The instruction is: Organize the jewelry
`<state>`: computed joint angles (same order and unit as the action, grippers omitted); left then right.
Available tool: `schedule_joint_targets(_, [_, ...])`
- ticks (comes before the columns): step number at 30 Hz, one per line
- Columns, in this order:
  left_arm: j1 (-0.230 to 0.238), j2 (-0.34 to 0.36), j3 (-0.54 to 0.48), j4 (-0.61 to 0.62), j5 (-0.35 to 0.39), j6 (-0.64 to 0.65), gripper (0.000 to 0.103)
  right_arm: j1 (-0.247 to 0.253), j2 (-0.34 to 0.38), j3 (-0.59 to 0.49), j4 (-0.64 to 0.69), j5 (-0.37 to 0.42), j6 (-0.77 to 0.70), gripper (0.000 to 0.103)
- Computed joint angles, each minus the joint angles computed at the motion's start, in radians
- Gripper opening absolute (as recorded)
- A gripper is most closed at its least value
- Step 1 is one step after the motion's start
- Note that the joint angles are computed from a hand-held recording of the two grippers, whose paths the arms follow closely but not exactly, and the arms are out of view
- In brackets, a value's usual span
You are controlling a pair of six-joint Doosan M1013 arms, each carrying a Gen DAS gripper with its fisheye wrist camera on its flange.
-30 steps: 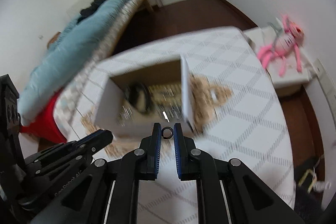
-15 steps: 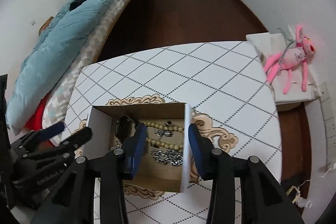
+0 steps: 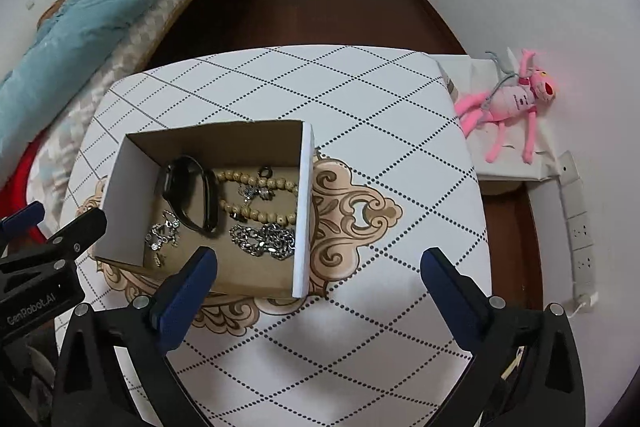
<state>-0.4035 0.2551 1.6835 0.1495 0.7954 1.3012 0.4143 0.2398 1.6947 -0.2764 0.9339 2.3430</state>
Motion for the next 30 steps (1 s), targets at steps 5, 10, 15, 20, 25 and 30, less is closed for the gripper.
schedule_joint_targets(5, [-0.001,-0.009,0.006,-0.006,0.000,-0.004,0.103,0.003,-0.004,0.001,-0.005,0.012,0.003,0.103])
schedule_joint_targets(10, [0.002,-0.043,0.021,-0.021,-0.008,-0.005,0.103,0.017,-0.029,0.005,-0.037,0.020,0.041,0.103])
schedule_joint_targets(15, [-0.007,-0.108,0.051,0.001,-0.032,-0.022,0.103,0.050,-0.076,0.012,-0.095,0.028,0.099,0.103])
schedule_joint_targets(20, [-0.021,-0.192,0.085,0.037,-0.050,-0.052,0.103,0.102,-0.139,0.020,-0.181,0.055,0.183,0.103])
schedule_joint_targets(25, [-0.030,-0.274,0.109,0.047,-0.064,-0.069,0.103,0.174,-0.209,0.022,-0.286,0.104,0.273,0.103])
schedule_joint_targets(30, [-0.040,-0.343,0.128,0.074,-0.072,-0.098,0.103,0.233,-0.264,0.019,-0.358,0.150,0.334,0.103])
